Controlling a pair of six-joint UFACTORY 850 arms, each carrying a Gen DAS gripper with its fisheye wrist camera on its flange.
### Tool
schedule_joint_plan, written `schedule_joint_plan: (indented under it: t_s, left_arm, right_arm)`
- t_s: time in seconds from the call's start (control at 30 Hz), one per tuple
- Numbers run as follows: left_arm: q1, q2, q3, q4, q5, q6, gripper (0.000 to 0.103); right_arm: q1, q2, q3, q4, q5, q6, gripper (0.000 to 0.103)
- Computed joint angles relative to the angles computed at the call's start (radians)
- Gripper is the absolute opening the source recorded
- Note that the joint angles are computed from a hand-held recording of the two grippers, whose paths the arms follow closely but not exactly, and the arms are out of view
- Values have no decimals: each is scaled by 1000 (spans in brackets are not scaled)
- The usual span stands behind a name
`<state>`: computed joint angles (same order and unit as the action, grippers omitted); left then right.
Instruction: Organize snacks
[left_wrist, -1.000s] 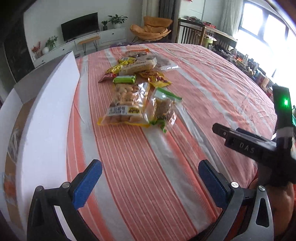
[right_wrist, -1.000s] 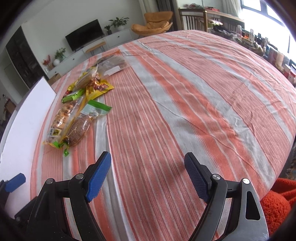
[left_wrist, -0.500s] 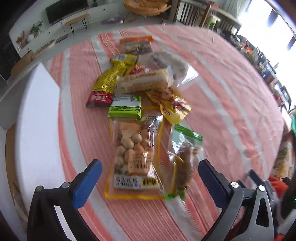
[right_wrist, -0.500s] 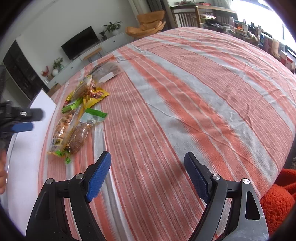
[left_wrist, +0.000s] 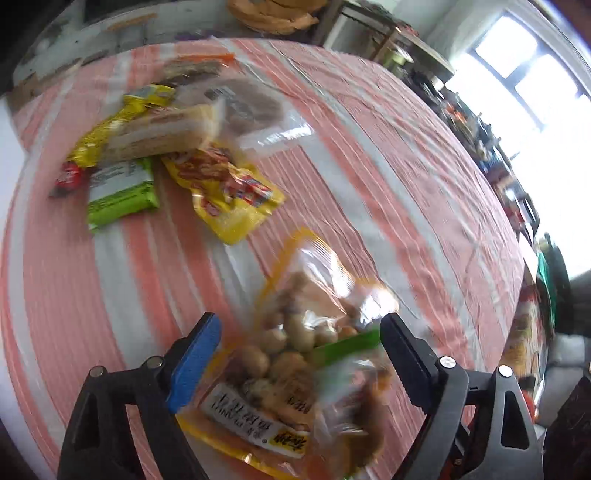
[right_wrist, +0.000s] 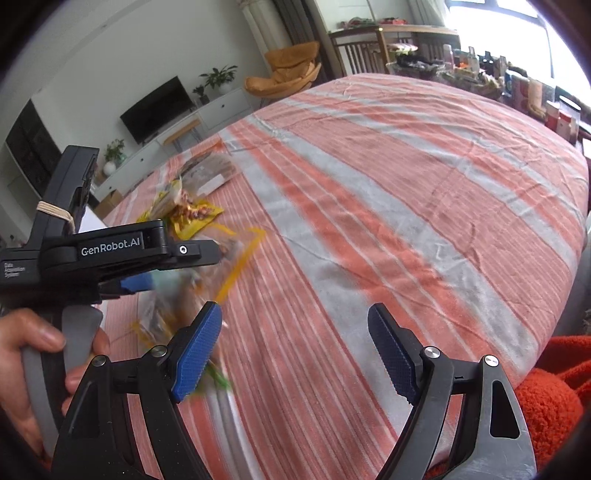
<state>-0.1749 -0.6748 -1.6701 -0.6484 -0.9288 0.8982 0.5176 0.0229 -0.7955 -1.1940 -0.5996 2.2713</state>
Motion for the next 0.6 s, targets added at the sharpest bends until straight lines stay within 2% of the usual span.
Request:
schedule_joint_plan:
  t_s: [0.1, 0.33, 0.5, 0.6]
  left_arm:
    - [30, 32, 44, -8, 77, -2, 88]
    - [89, 109, 202, -89, 249, 121, 92]
    - [112, 117, 258, -231, 307, 224, 101]
    - [118, 121, 281, -299, 325, 317, 103]
  right_arm:
    - [3, 16, 13, -20, -14, 36, 84]
    - [-24, 8, 15, 10, 41, 31, 84]
    - [-21, 8, 15, 10, 31, 24, 84]
    - [-31, 7, 19, 27, 47, 21, 84]
